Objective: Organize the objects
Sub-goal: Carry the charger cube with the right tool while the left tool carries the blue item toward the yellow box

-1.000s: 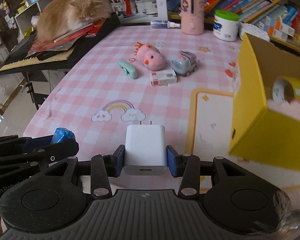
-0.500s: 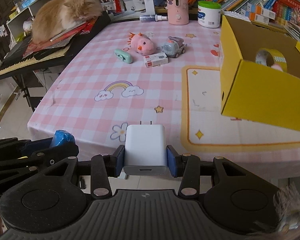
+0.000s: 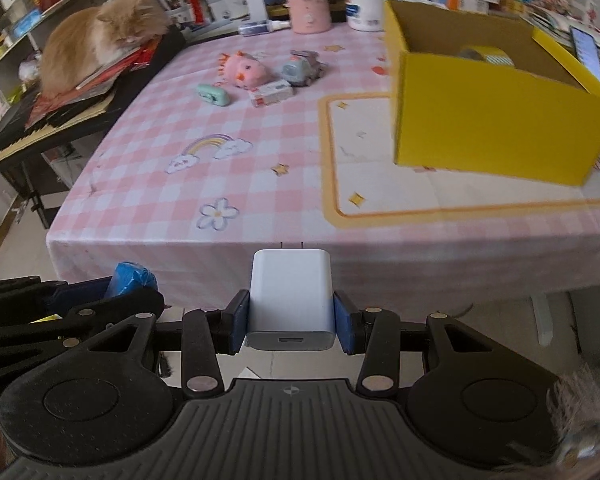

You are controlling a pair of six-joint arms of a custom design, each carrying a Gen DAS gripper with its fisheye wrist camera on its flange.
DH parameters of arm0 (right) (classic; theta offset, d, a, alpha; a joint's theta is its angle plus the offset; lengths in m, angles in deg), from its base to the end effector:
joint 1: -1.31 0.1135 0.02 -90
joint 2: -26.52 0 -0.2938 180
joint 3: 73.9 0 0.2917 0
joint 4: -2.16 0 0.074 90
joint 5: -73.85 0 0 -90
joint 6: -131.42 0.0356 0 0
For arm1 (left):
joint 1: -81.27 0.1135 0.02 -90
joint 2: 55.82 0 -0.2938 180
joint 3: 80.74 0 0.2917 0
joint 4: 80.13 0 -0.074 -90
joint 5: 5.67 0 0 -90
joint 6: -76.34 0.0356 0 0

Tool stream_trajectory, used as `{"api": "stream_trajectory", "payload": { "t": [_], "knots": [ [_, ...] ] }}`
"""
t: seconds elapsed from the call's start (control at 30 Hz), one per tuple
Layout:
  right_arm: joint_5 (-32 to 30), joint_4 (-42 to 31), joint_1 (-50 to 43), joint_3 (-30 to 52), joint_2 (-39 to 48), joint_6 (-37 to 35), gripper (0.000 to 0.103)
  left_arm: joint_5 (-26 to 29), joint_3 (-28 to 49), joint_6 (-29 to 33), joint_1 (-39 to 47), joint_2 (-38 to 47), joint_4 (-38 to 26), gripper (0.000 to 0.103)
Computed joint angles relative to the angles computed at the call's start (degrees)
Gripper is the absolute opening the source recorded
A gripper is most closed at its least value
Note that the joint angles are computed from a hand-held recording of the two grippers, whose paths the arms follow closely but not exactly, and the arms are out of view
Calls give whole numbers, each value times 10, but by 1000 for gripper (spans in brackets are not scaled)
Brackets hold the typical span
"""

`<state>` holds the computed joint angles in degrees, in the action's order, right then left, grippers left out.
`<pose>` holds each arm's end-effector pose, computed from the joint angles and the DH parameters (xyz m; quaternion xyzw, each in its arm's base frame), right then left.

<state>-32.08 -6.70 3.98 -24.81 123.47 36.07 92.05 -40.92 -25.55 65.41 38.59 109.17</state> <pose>0.3099 0.0242 0.0984 -0.1059 0.9438 0.1261 0.2866 0.2762 -0.0834 0.0910 0.0576 0.9213 -0.1514 0.3535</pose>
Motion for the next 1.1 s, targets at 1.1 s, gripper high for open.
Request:
{"api": "stream_trajectory", "payload": {
  "t": [1.1],
  "knots": [
    [8,-16,-211,-44,-49,-6,41,36,149,40,-136,108,-37,25]
  ]
}}
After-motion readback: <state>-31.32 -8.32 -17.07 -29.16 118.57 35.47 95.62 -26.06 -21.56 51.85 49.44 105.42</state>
